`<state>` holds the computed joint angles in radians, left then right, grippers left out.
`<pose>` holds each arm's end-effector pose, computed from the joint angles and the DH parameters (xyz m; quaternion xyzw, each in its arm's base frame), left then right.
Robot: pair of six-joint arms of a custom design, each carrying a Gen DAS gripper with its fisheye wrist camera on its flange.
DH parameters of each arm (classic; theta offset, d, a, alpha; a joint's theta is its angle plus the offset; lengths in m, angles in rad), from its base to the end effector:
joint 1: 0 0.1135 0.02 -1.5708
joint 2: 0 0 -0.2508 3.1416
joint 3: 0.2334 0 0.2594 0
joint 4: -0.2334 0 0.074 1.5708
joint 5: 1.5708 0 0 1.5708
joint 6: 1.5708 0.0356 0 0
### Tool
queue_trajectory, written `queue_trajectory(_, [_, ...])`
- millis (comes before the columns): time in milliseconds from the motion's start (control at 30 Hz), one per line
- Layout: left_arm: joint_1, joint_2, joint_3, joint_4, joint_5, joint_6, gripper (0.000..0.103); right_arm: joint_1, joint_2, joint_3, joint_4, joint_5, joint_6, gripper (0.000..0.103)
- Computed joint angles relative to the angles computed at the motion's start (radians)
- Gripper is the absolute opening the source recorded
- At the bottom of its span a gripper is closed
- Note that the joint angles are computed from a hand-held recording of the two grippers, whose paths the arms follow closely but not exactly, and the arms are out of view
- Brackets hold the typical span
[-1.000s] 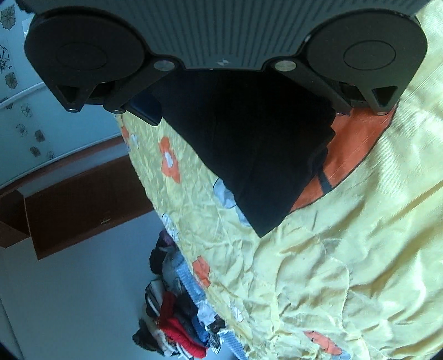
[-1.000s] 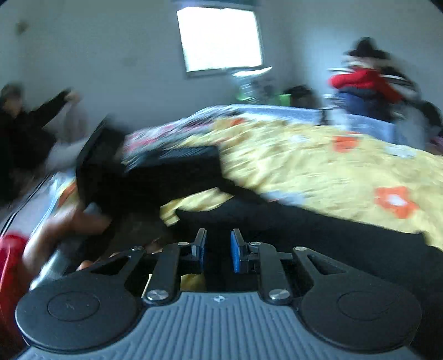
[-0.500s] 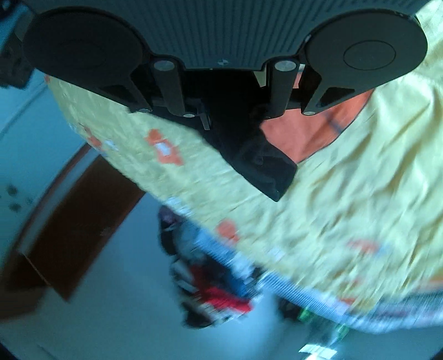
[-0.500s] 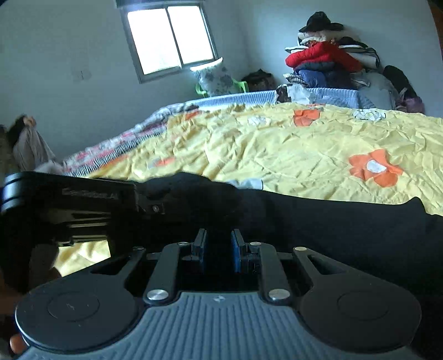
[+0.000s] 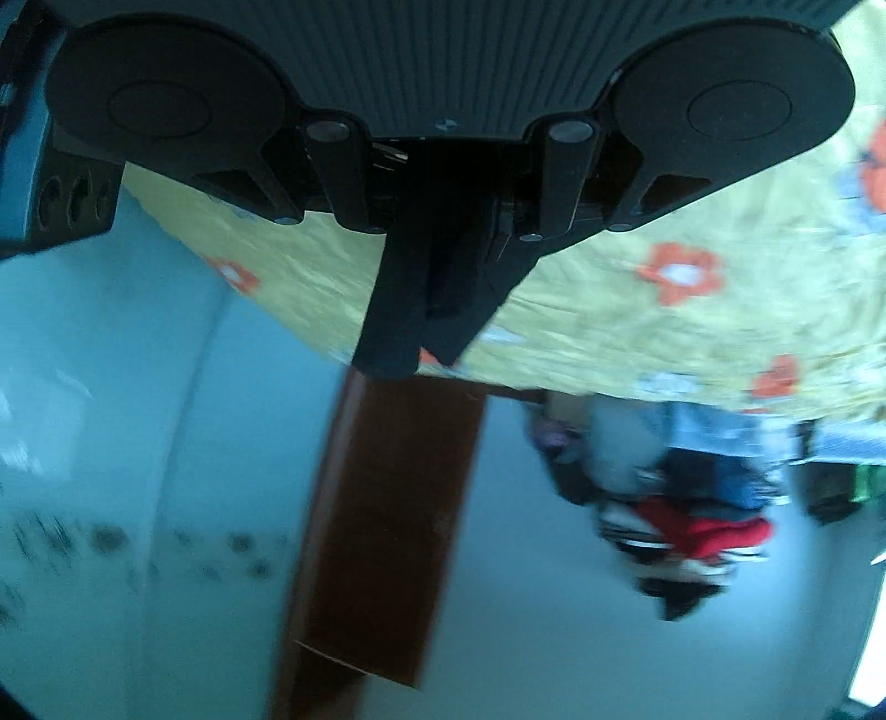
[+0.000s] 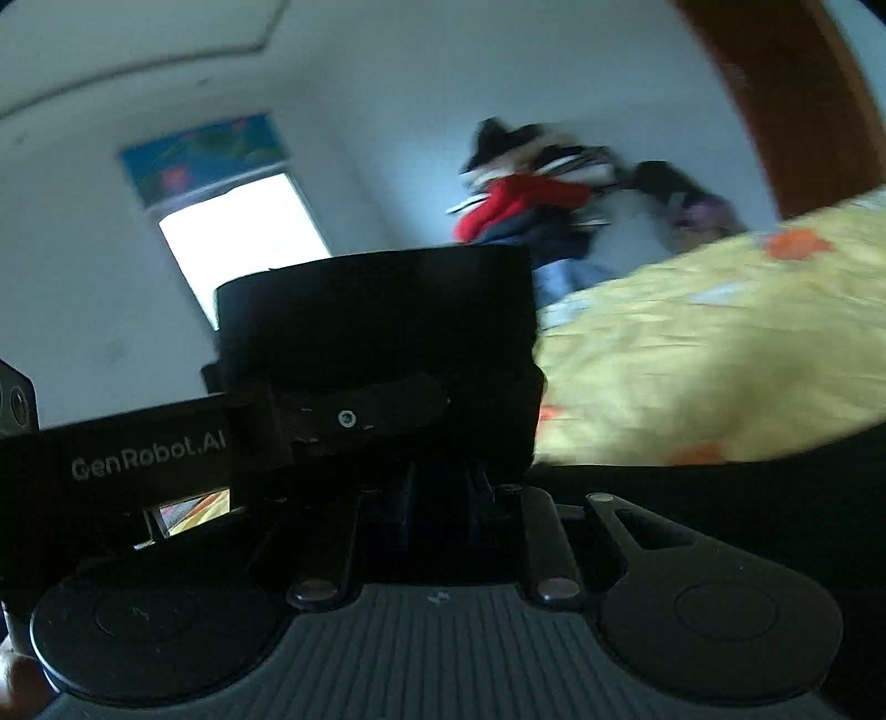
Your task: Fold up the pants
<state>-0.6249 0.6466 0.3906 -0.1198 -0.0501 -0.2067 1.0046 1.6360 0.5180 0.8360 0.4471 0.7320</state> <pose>0.1479 -0.1045 0.2185 0.1578 0.8114 -0.2082 0.5228 0.1753 0.2471 0.1336 0.0260 0.7904 0.3326 0.5138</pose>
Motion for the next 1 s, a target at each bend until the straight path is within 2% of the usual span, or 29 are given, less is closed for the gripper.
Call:
queue_trajectory(100, [-0.168, 0.215, 0.02, 0.159, -0.1, -0.013, 0.022, -0.039, -0.081, -0.131, 0.018, 0.017, 0.045, 0.018])
queue_trajectory(233, [-0.244, 0.45, 0.083, 0.282, -0.121, -0.021, 0.023, -0.089, -0.15, -0.235, 0.011, 0.011, 0.076, 0.018])
queue_trajectory(367, [-0.293, 0.573, 0.117, 0.35, -0.138, -0.027, 0.023, -0.112, -0.193, -0.274, -0.03, 0.018, 0.066, 0.018])
queue_trajectory(433, [-0.299, 0.63, 0.131, 0.383, -0.122, -0.028, 0.026, -0.121, -0.208, -0.299, -0.04, 0.018, 0.08, 0.018])
queue_trajectory(533, [-0.295, 0.689, 0.167, 0.359, -0.027, -0.049, 0.038, -0.112, -0.299, -0.325, -0.199, 0.034, 0.125, 0.018])
queue_trajectory(567, [-0.28, 0.708, 0.176, 0.35, 0.022, -0.064, 0.045, -0.094, -0.331, -0.344, -0.243, 0.054, 0.146, 0.018])
queue_trajectory(600, [-0.281, 0.708, 0.182, 0.333, 0.049, -0.083, 0.052, -0.082, -0.367, -0.359, -0.299, 0.068, 0.169, 0.018])
queue_trajectory(633, [-0.264, 0.699, 0.179, 0.316, 0.107, -0.095, 0.068, -0.06, -0.415, -0.38, -0.36, 0.096, 0.194, 0.018])
queue_trajectory(667, [-0.25, 0.681, 0.172, 0.298, 0.167, -0.103, 0.077, -0.038, -0.467, -0.399, -0.414, 0.133, 0.211, 0.018])
queue_trajectory(733, [-0.212, 0.619, 0.148, 0.27, 0.287, -0.101, 0.08, 0.021, -0.638, -0.426, -0.623, 0.229, 0.277, 0.018])
queue_trajectory(800, [-0.169, 0.522, 0.117, 0.215, 0.332, -0.072, 0.085, 0.032, -0.759, -0.42, -0.813, 0.315, 0.334, 0.018])
queue_trajectory(867, [-0.131, 0.417, 0.082, 0.165, 0.279, -0.029, 0.096, 0.028, -0.896, -0.43, -0.9, 0.366, 0.328, 0.019])
queue_trajectory(933, [-0.1, 0.312, 0.046, 0.117, 0.127, 0.009, 0.096, -0.047, -0.938, -0.438, -0.804, 0.292, 0.199, 0.019])
queue_trajectory(1000, [-0.032, 0.269, 0.021, 0.1, 0.022, 0.061, 0.099, -0.145, -0.796, -0.395, -0.646, 0.169, 0.075, 0.021])
